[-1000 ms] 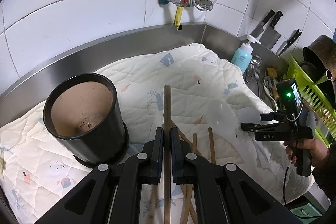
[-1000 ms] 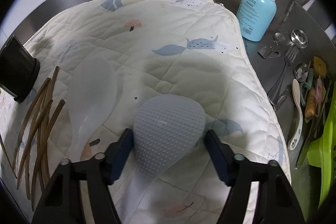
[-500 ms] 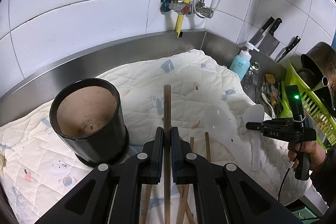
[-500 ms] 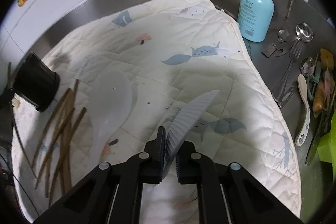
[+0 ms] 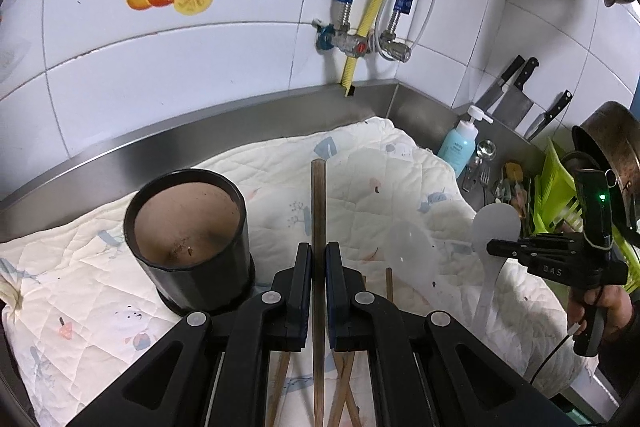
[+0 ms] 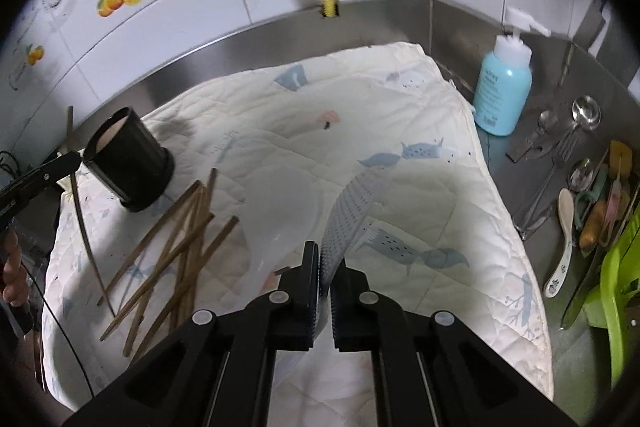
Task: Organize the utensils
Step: 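Lift the chopstick with the left gripper while the right gripper lifts the paddle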
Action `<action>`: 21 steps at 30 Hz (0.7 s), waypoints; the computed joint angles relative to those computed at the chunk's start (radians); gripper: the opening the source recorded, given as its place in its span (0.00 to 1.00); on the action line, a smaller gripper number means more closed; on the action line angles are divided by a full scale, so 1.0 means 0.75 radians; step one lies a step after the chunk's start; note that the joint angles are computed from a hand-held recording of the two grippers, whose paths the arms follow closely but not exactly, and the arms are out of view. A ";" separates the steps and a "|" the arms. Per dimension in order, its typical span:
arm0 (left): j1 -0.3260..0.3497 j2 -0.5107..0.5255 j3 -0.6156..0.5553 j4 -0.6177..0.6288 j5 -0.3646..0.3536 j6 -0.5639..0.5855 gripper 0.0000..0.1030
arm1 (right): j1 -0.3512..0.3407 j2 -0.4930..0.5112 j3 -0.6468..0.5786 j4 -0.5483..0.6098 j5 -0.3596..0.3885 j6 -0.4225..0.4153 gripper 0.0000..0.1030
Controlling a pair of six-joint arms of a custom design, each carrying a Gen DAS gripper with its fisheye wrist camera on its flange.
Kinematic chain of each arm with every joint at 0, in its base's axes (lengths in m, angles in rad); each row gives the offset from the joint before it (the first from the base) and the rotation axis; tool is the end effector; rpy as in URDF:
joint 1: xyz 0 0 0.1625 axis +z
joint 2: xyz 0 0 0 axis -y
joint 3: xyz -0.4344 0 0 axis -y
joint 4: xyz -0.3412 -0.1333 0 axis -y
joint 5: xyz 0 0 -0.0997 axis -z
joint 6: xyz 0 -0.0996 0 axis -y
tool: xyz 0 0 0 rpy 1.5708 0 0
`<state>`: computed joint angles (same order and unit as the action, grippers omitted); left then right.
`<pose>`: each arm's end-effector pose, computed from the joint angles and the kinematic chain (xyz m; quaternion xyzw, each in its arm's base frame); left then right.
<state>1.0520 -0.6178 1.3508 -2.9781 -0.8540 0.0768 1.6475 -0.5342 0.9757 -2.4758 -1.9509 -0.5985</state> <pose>-0.1906 -0.7346 0.1894 0.1484 0.8789 -0.3748 0.2551 0.1584 -0.8031 0.1997 0.2756 -0.9162 0.1705 0.2358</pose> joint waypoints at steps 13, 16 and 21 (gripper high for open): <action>-0.067 -0.090 0.112 -0.151 0.071 0.018 0.06 | 0.033 -0.056 0.058 -0.014 0.098 -0.088 0.06; -0.079 -0.105 0.116 -0.186 0.092 0.039 0.06 | 0.049 -0.055 0.028 0.017 0.134 -0.101 0.06; -0.098 -0.136 0.087 -0.257 0.141 0.107 0.06 | 0.080 -0.028 -0.056 0.066 0.205 -0.144 0.06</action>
<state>0.9787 -0.7200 1.4160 -3.1710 -0.7482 0.1568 1.7078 -0.5553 0.9340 -2.4263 -1.7971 -0.7063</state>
